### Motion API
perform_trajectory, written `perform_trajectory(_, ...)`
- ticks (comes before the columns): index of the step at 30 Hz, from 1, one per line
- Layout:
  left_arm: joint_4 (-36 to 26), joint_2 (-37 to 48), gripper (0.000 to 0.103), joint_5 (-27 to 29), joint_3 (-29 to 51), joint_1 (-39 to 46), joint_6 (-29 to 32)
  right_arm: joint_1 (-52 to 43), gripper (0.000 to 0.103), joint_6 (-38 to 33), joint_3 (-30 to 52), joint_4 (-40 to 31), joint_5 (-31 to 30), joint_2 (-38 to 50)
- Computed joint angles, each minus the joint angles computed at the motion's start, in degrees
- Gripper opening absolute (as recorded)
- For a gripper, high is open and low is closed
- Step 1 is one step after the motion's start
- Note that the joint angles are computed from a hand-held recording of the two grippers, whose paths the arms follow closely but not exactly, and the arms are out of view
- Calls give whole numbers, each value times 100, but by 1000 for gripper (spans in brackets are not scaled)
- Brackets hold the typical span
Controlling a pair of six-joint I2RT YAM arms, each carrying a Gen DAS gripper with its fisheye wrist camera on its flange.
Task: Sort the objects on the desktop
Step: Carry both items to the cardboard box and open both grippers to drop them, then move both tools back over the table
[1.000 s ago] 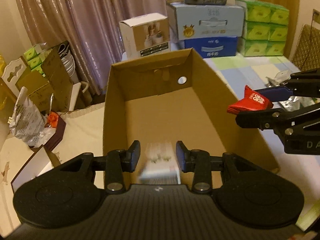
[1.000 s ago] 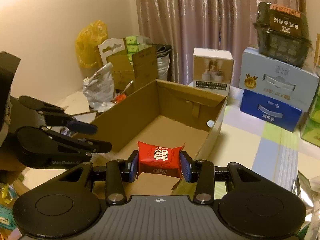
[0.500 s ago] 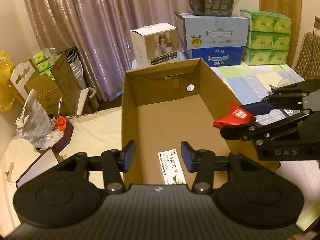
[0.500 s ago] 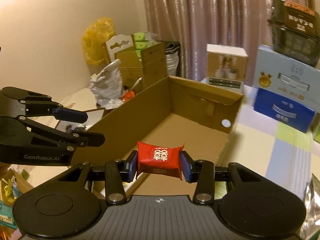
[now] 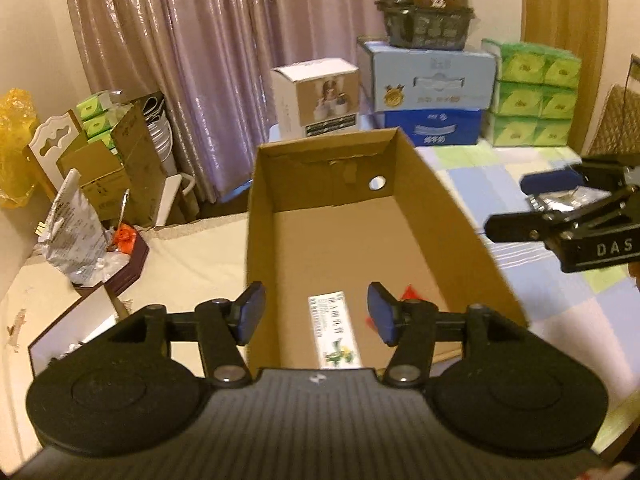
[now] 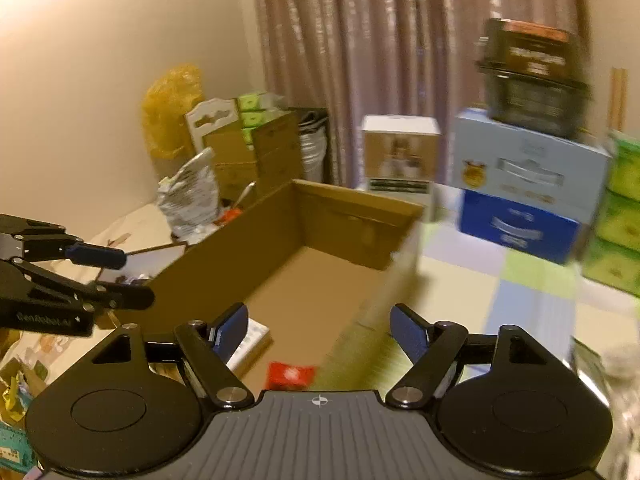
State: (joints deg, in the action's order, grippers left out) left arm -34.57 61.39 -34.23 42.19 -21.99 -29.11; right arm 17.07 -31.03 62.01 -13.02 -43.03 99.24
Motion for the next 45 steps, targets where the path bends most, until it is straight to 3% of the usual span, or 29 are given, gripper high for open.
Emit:
perform_trajectory(11, -289, 950, 68, -632, 990, -1577, -1102, -2006, 88, -1395, 130, -1339, -688, -454)
perform_trajectory(19, -261, 1928, 85, -828, 1870, -2302, -1523, -3356, 92, -2157, 713, -2038, -966, -72)
perform_trajectory(28, 195, 3230, 95, -616, 2916, -2716, -1478, -4568, 94, -2502, 1893, -2546, -944, 905)
perform_trajectory(34, 454, 4224, 100, -313, 3721, -2845, -1256, -5046, 95, -2371, 2700, -2741, -751, 1603)
perform_trajectory(45, 643, 5512, 102, 186, 4783, -2763, -1005, -5070, 95, -2326, 3204, -2782, -561, 2140)
